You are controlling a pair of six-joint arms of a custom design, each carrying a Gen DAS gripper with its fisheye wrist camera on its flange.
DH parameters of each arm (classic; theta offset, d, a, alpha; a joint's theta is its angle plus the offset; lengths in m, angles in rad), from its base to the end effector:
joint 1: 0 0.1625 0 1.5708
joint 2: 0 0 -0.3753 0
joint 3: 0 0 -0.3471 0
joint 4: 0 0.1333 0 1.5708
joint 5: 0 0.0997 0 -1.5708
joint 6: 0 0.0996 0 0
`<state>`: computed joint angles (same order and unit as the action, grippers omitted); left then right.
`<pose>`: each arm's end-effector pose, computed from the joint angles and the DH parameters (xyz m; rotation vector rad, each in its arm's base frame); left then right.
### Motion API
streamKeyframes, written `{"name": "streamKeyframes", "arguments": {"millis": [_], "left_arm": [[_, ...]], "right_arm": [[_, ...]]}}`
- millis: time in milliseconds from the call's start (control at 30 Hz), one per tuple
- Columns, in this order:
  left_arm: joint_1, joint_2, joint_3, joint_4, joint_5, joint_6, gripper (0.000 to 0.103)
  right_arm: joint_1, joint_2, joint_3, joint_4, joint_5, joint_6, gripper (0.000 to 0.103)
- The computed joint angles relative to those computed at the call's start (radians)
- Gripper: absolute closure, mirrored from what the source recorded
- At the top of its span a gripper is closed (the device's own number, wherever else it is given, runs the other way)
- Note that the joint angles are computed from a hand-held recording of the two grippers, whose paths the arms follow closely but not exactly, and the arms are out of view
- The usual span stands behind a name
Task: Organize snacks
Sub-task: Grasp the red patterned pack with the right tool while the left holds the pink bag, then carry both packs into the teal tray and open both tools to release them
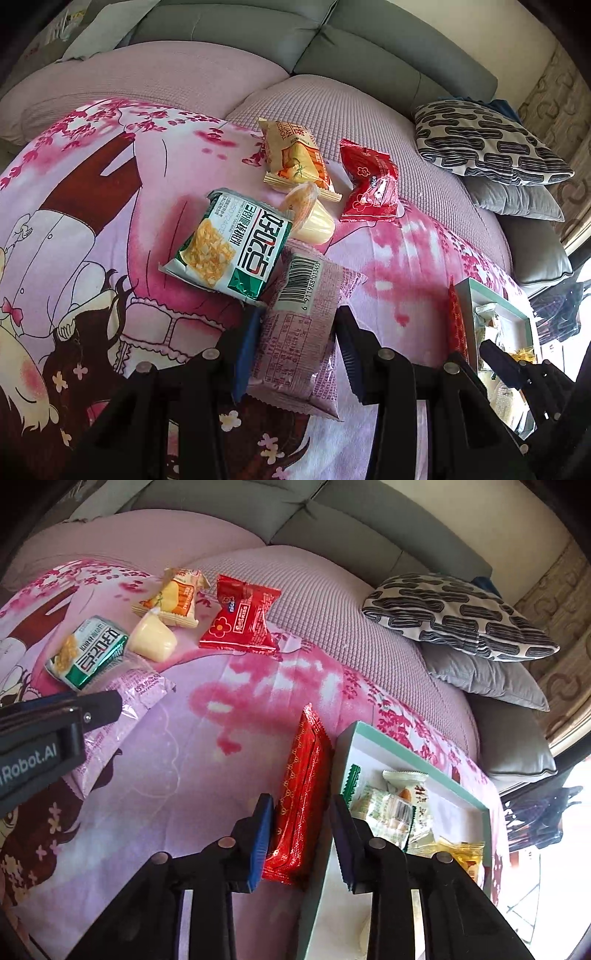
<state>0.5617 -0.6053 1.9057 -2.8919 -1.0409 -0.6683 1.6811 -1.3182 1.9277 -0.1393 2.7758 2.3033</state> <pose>-0.3277 -0.4232 -0.0423 0.4580 2.7072 -0.5731 0.0802 -0.3583 0.2222 0.1321 -1.7587 0.5337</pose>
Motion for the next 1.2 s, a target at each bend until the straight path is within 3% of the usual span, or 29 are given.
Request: {"name": "streamKeyframes", "arguments": {"millis": [167,300,367,500,633,733,1000,1200], "left_arm": [[0.002,0.001,0.0,-0.004,-0.006,0.003,0.058],[-0.005,0.012,-0.013,0.017,0.004,0.011,0.058],[-0.005,0.015,-0.016,0.019,0.004,0.015,0.058],[0.001,0.019,-0.018,0.016,-0.006,0.021,0.055],[0.003,0.025,-0.023,0.023,-0.009,0.026,0.055],[-0.003,0.026,-0.019,0.015,-0.004,0.036,0.059],[-0.004,0.002,0.012,-0.015,-0.031,0.029,0.064],[-0.027,-0.044,0.048,0.007,0.015,-0.01,0.065]], "right_arm": [[-0.005,0.016,-0.023,0.024,-0.004,-0.012,0.078],[-0.016,0.032,-0.023,-0.054,0.013,-0.093,0.079],[-0.011,0.027,-0.003,-0.116,0.016,-0.159,0.086],[-0.019,0.027,-0.024,-0.036,-0.008,-0.079,0.09],[-0.027,-0.009,-0.034,0.085,-0.067,0.052,0.092],[-0.036,-0.041,-0.04,0.207,-0.146,0.202,0.092],[-0.025,-0.128,0.02,0.271,-0.278,0.352,0.093],[-0.038,-0.217,0.092,0.289,-0.396,0.436,0.093]]}}
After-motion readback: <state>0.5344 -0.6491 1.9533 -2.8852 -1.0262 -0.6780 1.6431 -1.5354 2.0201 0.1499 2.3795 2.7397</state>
